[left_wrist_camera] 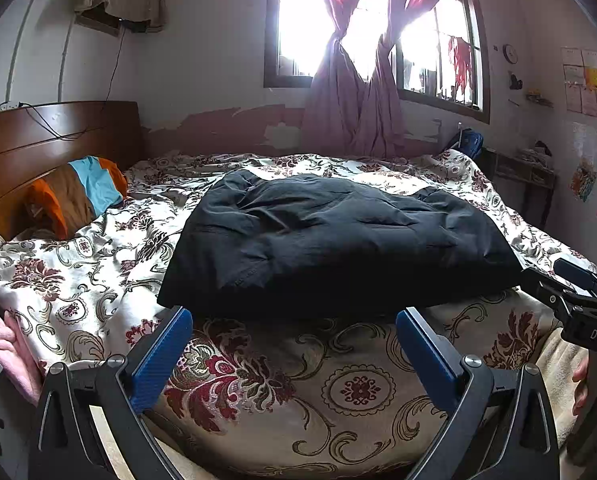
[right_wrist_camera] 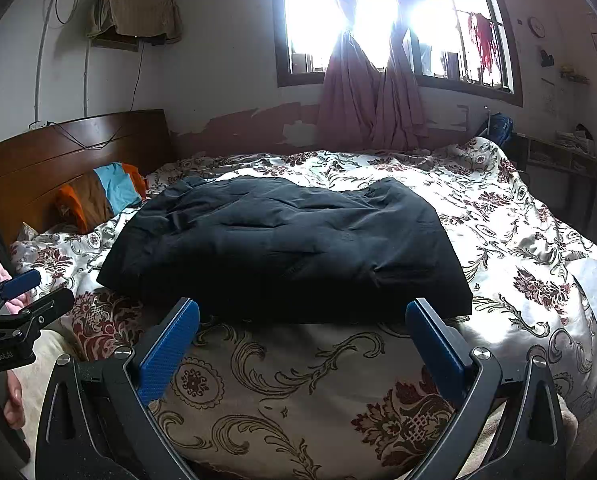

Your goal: Fold large clothes

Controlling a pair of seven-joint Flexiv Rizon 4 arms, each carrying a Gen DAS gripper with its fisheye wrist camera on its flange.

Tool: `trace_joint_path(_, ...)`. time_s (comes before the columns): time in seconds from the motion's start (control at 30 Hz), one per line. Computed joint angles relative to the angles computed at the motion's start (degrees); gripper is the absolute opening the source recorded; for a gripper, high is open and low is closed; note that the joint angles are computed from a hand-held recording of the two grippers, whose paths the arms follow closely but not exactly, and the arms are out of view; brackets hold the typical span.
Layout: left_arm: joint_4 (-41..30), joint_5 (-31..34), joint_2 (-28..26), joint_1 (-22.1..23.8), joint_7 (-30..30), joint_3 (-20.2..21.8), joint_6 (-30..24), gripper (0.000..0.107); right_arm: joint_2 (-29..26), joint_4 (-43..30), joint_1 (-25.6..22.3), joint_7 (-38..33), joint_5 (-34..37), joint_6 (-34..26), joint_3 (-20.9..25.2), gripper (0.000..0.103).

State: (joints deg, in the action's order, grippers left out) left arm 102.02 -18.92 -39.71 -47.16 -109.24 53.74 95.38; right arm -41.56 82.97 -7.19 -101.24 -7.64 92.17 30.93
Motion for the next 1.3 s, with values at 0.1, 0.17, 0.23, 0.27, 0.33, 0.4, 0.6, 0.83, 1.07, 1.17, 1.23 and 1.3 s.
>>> trace_joint_path(0.1, -0.01, 0.09, 0.03, 0.08, -0.03, -0.11, 0.05, 0.103, 0.0, -0.03, 0.02, -0.03, 0.04, -0.02, -0.03, 0.102)
trace_joint_path(0.17, -0.02, 0.21, 0.3, 0.31, 0.19, -0.53, 0.17, 0.103, 0.0, -0.02, 0.02, -0.09, 0.1, 0.02, -0.01, 0.102)
trace_joint_path(0.23, -0.17, 0.33, 0.37, 0.34, 0.35, -0.59, -0.04, 0.103, 0.01, 0.06, 0.04, -0.1, 0.14, 0.15, -0.04, 0.102)
trace_joint_path(0.27, -0.28, 0.41, 0.36, 0.36, 0.35, -0.54, -0.1, 0.103, 0.04, 0.24, 0.08, -0.08, 0.18, 0.33, -0.12, 0.101)
trace_joint_path(0.33, -0.2, 0.62, 0.63, 0.68, 0.37, -0.91, 0.31, 0.103, 0.0, 0.08, -0.03, -0.07, 0.07, 0.08, 0.01, 0.101)
trace_joint_path(0.4, -0.08, 0.6, 0.8, 0.89, 0.55, -1.11, 0.6, 0.103, 0.01, 0.08, -0.02, -0.08, 0.08, 0.09, 0.0, 0.102)
trace_joint_path(0.6, 0.2, -0.28, 1.07, 1.46, 1.79, -2.09, 1.3, 0.103, 0.07, 0.2, 0.15, -0.01, 0.15, 0.07, -0.2, 0.102)
trace_joint_path(0.83, 0.21, -2.49, -0.45, -0.86, 2.42, 0.53, 0.52, 0.103, 0.07, 0.26, 0.15, 0.06, 0.09, 0.12, -0.22, 0.102)
trace_joint_path(1.07, -0.66, -0.59, -2.64, -3.3, -3.01, 5.38, -3.2, 0.103, 0.11, 0.34, 0.15, 0.04, 0.06, 0.08, -0.22, 0.102)
trace_joint_path(1.17, -0.82, 1.48, -2.14, -2.77, -4.08, 4.96, -3.12, 0.103, 0.2, 0.53, 0.27, 0.14, 0.08, 0.21, -0.39, 0.101)
trace_joint_path(1.23, -1.04, 2.62, -1.91, -2.38, -4.62, 4.68, -3.05, 0.103, 0.33, 0.71, 0.35, 0.29, 0.1, 0.27, -0.55, 0.102)
trace_joint_path(1.3, -1.07, 3.51, -1.7, -2.21, -5.16, 4.54, -2.94, 0.103, 0.25, 0.64, 0.25, 0.23, 0.02, 0.3, -0.4, 0.102)
